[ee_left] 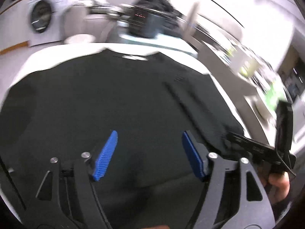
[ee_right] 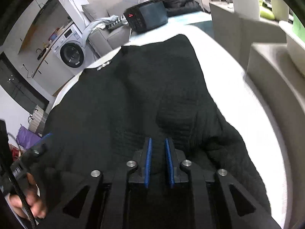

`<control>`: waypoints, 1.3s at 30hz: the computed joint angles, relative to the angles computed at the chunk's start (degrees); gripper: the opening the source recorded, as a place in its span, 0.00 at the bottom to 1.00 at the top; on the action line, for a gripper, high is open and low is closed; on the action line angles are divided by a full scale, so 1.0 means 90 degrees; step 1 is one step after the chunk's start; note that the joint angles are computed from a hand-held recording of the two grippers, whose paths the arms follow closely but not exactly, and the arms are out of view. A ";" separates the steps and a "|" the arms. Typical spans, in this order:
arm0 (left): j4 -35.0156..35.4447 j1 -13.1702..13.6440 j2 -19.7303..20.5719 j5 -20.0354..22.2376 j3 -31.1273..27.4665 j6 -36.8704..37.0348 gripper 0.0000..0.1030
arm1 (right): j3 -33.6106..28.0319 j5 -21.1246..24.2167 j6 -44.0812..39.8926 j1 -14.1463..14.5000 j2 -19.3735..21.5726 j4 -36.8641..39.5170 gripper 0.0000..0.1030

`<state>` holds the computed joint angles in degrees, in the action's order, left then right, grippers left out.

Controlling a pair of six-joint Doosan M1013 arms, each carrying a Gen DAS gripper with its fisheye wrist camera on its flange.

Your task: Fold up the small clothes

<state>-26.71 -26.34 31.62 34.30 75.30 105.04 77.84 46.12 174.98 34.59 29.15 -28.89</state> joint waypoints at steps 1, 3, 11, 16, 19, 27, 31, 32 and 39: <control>0.0314 0.0111 -0.0111 -0.0177 0.0147 -0.0448 0.81 | -0.0099 0.0177 -0.0123 0.0023 0.0031 0.0036 0.24; 0.0596 0.0291 -0.0260 -0.0408 0.0357 -0.0928 0.82 | -0.0247 0.0414 -0.0125 0.0120 0.0099 -0.0170 0.45; 0.1435 0.0948 -0.0562 -0.0576 0.0887 -0.2155 0.98 | -0.1539 0.1138 -0.0787 0.0673 0.0748 -0.1357 0.93; 0.1682 0.1228 -0.0721 -0.0700 0.1253 -0.2611 0.99 | -0.2388 0.1168 -0.1322 0.0685 0.1269 -0.0993 0.98; 0.1195 0.1440 -0.0727 -0.0564 0.1353 -0.2392 0.98 | -0.2737 0.1151 -0.1557 0.0662 0.1484 -0.0648 0.98; -0.0751 0.1929 -0.0549 0.0216 0.1312 -0.1179 0.74 | -0.3137 0.1164 -0.1732 0.0723 0.1733 -0.0642 0.98; -0.1274 0.2022 -0.0385 0.0535 0.1205 -0.1083 0.72 | -0.3125 0.1167 -0.1851 0.0722 0.1734 -0.0611 0.98; -0.1329 0.2012 -0.0353 0.0542 0.1180 -0.1102 0.72 | -0.3036 0.1077 -0.1870 0.0739 0.1681 -0.0563 0.98; -0.1917 0.2094 -0.0239 0.0473 0.1107 -0.1103 0.72 | -0.2840 0.0231 -0.2292 0.0681 0.1616 0.0246 0.98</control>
<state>-43.97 -7.49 29.48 38.56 85.26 95.11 52.28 48.20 154.36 40.73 43.69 -26.68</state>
